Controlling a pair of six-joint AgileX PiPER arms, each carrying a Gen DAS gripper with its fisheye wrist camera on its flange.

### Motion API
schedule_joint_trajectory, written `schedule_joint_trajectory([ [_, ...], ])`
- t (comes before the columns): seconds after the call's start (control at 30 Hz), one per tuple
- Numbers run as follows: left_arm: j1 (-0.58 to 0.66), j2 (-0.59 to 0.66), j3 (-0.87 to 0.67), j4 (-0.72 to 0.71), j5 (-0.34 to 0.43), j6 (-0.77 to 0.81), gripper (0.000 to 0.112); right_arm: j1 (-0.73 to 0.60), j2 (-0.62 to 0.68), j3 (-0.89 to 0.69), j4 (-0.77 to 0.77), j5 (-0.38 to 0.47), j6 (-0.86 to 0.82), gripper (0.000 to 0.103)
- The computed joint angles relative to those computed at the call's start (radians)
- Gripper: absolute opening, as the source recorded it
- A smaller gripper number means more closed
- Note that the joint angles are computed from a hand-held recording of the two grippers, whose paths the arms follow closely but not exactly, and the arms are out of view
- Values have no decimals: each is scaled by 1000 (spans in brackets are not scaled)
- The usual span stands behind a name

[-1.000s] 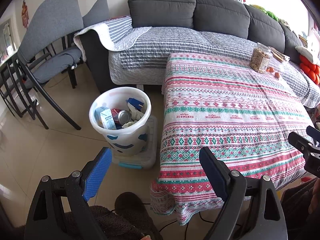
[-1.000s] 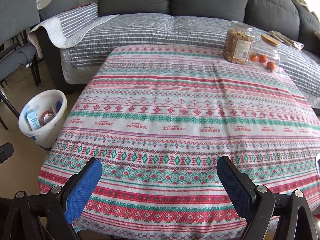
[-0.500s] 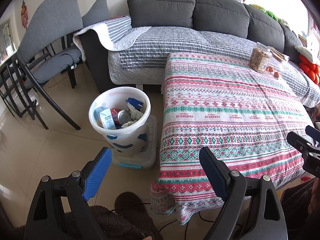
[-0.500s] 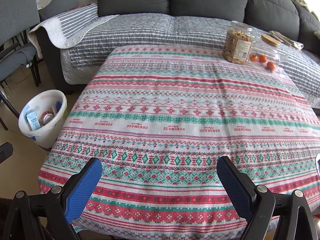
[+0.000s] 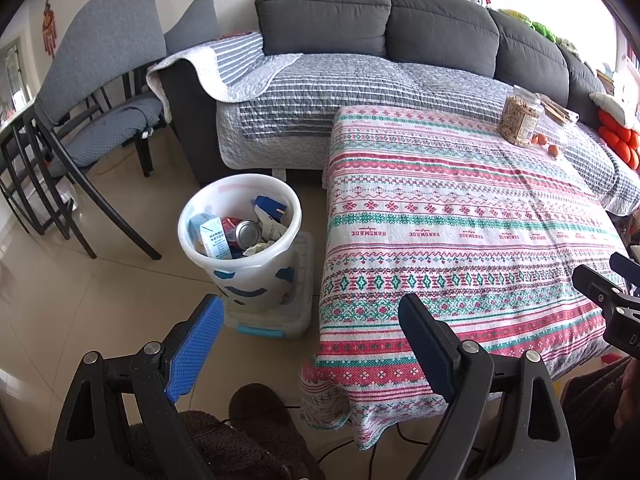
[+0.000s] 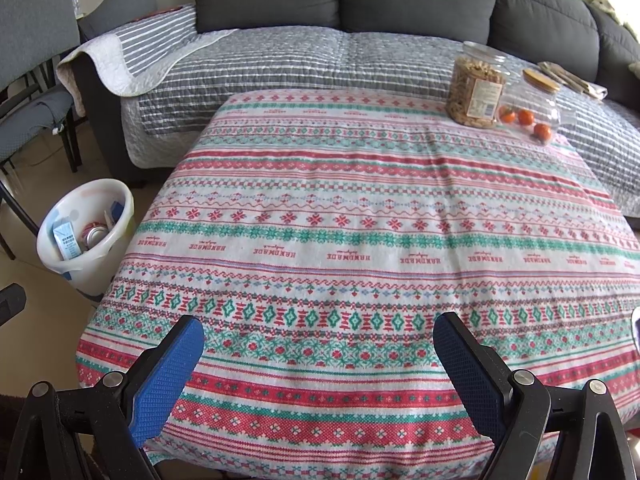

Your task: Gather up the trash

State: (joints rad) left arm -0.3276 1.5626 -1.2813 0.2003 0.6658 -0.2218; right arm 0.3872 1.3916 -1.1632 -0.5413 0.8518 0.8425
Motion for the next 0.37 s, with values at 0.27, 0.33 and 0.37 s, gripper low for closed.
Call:
schedule_joint_trajectory([
  [0.27,-1,2,-7,-13,9,12,91,4,0,5,-4,-2,4,96],
  [0.33,-2,0,-6,-17,8,21,91,6,1,5,-6,-1,7,96],
  [0.37,-2,0,-6,-22,8,28,91,6,0,6,-6,-1,8,96],
])
